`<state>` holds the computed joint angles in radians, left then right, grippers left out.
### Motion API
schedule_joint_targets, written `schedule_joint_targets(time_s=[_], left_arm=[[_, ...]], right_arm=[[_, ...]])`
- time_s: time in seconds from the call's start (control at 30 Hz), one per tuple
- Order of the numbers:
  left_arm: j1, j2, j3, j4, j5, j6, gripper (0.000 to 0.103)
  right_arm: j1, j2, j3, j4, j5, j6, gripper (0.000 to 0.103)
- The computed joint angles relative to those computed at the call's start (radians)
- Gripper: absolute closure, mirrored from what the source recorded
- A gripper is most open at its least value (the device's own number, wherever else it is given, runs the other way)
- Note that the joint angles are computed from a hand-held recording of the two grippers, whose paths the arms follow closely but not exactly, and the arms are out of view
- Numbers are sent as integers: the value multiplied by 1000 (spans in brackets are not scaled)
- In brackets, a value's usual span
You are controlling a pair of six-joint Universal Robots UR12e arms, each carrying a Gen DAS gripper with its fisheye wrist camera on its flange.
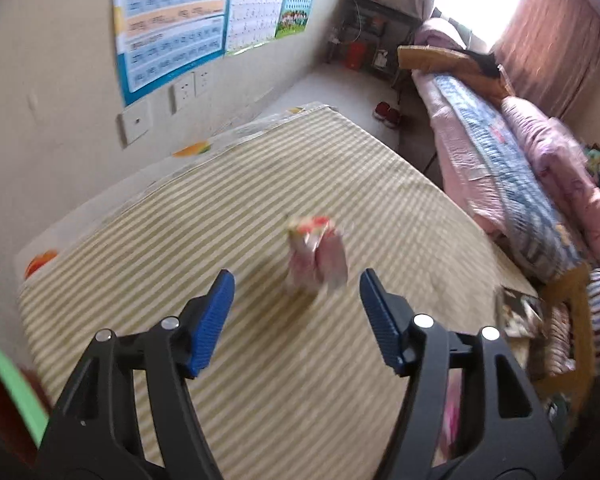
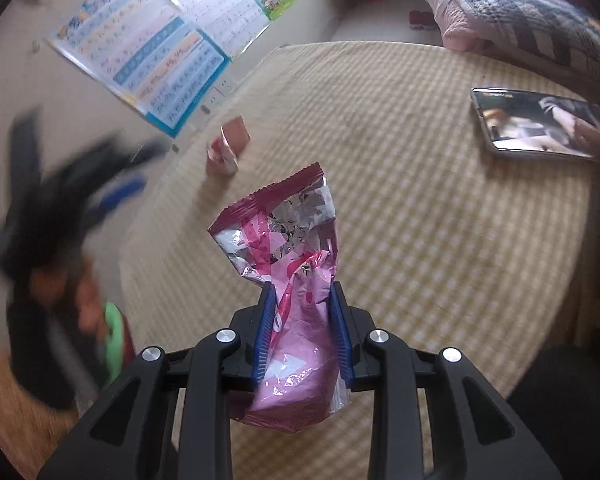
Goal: Collect trash
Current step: 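Grasp the pink wrapper with the right tool while the left tool grasps the strawberry-print wrapper, then carry the strawberry-print wrapper in the left tool over the bucket while the right tool carries the pink wrapper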
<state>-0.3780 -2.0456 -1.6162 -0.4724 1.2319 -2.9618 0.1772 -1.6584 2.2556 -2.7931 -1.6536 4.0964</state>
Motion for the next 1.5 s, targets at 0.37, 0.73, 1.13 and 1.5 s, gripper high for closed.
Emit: schedule_joint_targets(time_s=[0.37,0.73,1.13,1.5], left_arm=[[-86,-103,132,-160,213,75,48],[-53,-61,74,-148,147,46,66],[40,142,-181,-55,1,120,66],[118,277,-337,-45,-14,140,64]], right_arm=[[10,-25,9,-24,-76,-81,75],[17,-39,19,-31,-93,-95,75],[38,-22,-6,-7,-96,-120,75],[72,5,-50,35,-94,-160,75]])
